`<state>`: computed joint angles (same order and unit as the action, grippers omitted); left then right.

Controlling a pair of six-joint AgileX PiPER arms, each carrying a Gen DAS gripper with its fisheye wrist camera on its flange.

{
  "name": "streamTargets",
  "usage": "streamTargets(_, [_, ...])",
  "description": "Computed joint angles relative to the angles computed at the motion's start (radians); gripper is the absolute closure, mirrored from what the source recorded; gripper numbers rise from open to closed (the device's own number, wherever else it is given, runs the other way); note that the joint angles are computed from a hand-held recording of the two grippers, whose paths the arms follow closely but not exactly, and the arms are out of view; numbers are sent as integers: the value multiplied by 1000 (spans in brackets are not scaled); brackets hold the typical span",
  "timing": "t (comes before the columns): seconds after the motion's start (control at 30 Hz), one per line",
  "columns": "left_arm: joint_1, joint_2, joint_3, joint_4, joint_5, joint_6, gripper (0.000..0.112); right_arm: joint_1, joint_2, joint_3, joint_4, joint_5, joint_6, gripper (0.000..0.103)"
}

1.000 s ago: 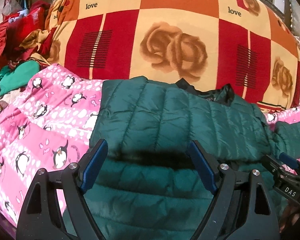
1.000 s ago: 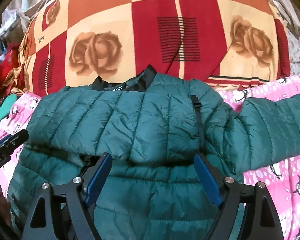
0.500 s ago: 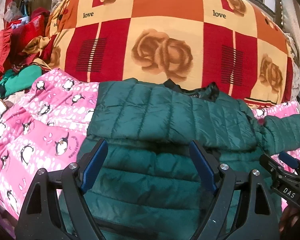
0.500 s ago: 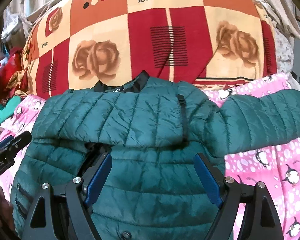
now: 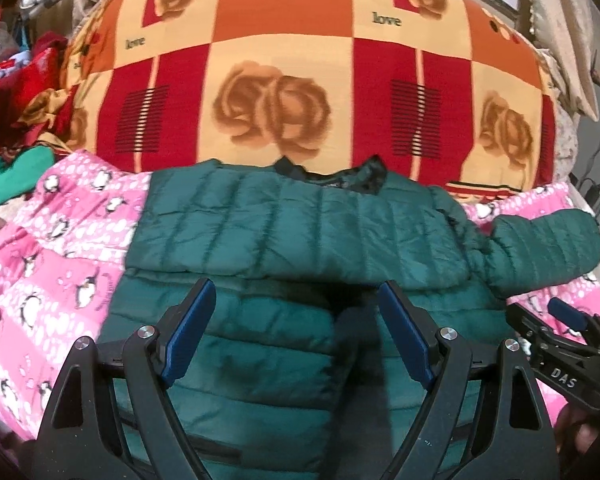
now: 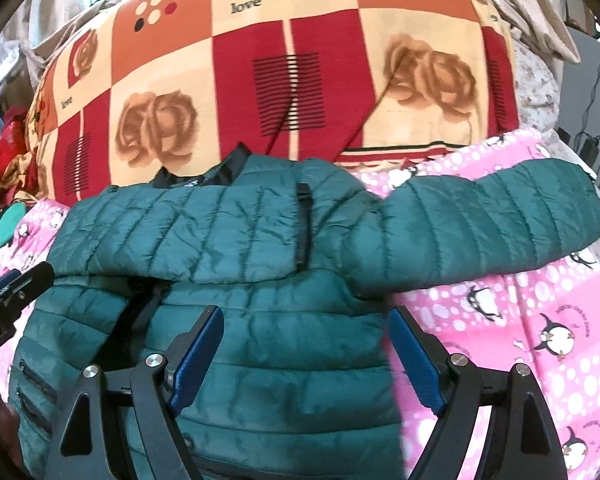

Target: Fold large clothes

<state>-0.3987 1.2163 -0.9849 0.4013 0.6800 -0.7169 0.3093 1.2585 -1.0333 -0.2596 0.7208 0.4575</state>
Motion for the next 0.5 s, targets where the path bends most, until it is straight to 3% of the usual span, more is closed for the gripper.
streamTargets(0.5, [-13, 85, -50, -74, -34, 30, 29, -235, 16, 16, 121, -38, -208, 21])
